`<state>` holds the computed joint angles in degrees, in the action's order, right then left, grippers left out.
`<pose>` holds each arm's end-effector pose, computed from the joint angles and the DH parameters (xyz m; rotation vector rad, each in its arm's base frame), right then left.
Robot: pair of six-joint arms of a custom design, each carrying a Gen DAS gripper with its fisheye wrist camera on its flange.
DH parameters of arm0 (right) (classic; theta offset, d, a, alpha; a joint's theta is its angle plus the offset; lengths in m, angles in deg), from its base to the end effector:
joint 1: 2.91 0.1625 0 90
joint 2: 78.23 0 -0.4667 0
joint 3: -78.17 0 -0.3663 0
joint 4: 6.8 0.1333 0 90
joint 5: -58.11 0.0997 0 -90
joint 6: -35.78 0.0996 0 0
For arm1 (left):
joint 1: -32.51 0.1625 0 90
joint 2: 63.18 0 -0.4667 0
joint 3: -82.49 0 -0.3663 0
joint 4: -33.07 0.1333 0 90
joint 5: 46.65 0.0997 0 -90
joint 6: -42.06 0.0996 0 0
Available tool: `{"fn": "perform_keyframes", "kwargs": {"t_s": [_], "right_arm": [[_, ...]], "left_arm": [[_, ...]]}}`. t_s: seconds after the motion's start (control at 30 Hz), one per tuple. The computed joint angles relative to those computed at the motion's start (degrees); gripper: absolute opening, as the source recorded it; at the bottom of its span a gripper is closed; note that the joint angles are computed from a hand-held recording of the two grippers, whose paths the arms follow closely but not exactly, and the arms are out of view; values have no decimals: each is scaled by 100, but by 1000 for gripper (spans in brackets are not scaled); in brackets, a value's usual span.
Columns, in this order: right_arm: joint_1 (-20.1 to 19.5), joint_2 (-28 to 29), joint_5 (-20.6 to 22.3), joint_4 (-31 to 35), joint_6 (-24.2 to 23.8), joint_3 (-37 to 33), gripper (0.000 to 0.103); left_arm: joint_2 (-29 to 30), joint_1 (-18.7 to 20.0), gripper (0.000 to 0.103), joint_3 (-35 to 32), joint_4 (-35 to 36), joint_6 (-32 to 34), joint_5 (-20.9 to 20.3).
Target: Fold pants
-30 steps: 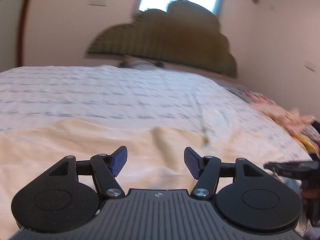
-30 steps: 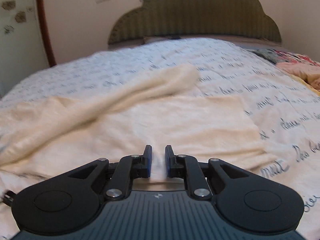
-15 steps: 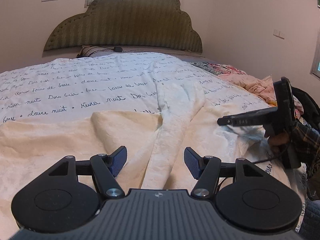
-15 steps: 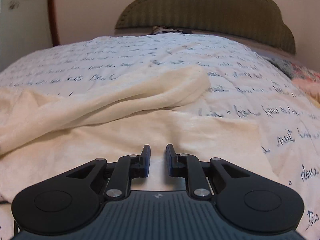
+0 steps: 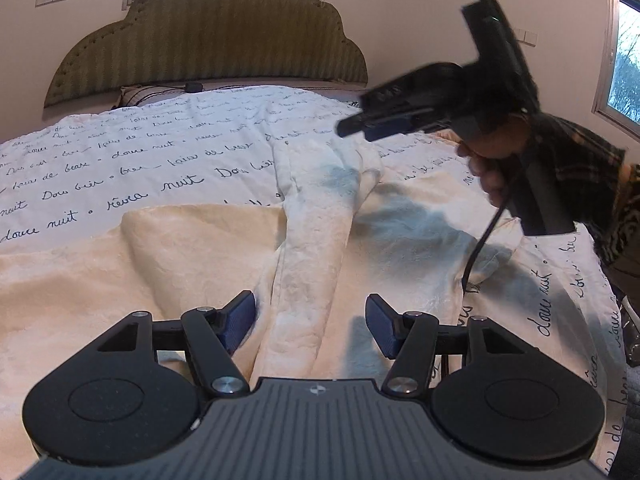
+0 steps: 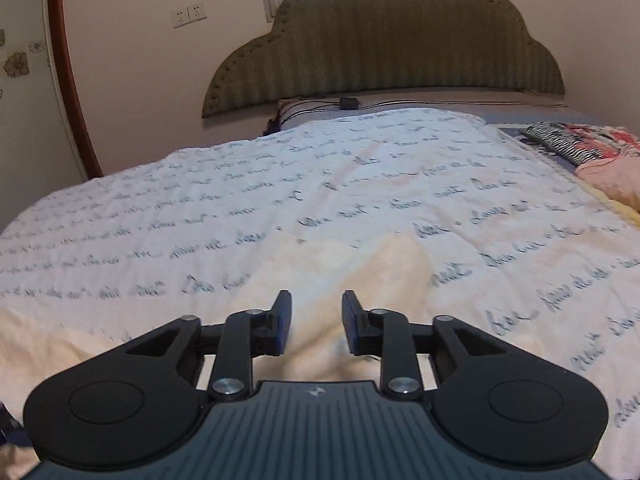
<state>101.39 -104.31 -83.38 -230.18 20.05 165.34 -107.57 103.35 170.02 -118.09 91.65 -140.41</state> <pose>0.2230 -0.6507 0.1231 -0.1523 -1.9847 1.3599 -0.1186 -0.7277 0.1748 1.7533 2.5346 -0.4981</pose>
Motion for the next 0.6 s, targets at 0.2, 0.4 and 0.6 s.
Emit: {"fn": "perform_keyframes", "kwargs": {"t_s": [0.2,0.4,0.6], "right_arm": [[-77,677,-914,2178,721,-1949,67],[-232,1144,-1452,3013,463,-2946,53],[-276,664,-837,2070,745,-1926,12]], "left_arm": [[132,151,79,-294,425,-169,-290],[161,217,83,-350,501,-179,-460],[156,223,58,-284,228,-417,-419]]}}
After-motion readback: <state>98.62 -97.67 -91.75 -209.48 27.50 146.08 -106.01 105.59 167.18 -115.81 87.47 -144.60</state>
